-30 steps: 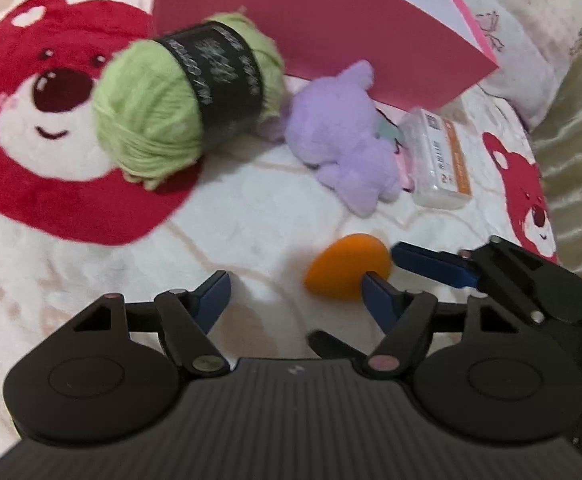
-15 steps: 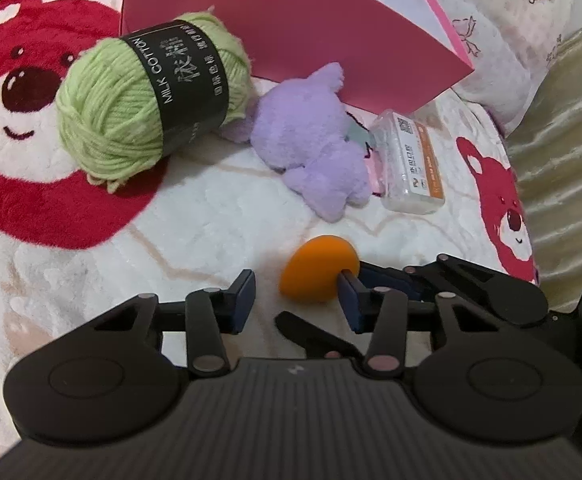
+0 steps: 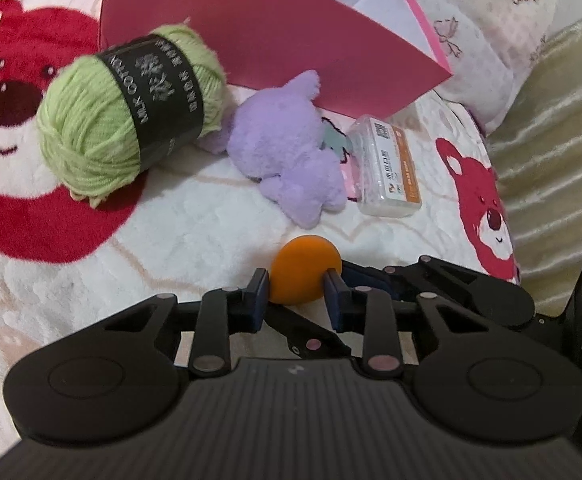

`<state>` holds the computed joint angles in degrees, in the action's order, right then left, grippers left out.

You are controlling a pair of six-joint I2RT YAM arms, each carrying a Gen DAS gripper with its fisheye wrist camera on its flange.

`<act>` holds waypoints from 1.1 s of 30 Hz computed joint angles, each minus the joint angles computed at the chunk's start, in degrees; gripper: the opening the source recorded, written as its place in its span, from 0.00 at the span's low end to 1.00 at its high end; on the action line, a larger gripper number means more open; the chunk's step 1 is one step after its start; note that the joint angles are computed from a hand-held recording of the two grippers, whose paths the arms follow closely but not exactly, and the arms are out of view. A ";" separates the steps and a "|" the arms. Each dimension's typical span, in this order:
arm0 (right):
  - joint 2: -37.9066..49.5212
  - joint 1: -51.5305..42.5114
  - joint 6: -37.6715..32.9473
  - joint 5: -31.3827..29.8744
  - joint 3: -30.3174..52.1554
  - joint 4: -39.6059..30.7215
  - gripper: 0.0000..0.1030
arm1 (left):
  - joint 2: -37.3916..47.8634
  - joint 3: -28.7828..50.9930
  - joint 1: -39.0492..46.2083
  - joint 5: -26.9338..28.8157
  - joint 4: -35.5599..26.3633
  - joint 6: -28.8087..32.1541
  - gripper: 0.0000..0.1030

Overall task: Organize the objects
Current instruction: 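Close the right gripper on the orange makeup sponge, then lift the sponge with the right gripper and carry it over the pink box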

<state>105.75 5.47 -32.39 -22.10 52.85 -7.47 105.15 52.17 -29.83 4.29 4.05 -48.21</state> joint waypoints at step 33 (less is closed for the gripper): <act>-12.45 -1.90 -8.06 -5.30 -2.34 -2.91 0.51 | -11.35 3.29 -4.61 -7.60 -12.47 7.71 0.28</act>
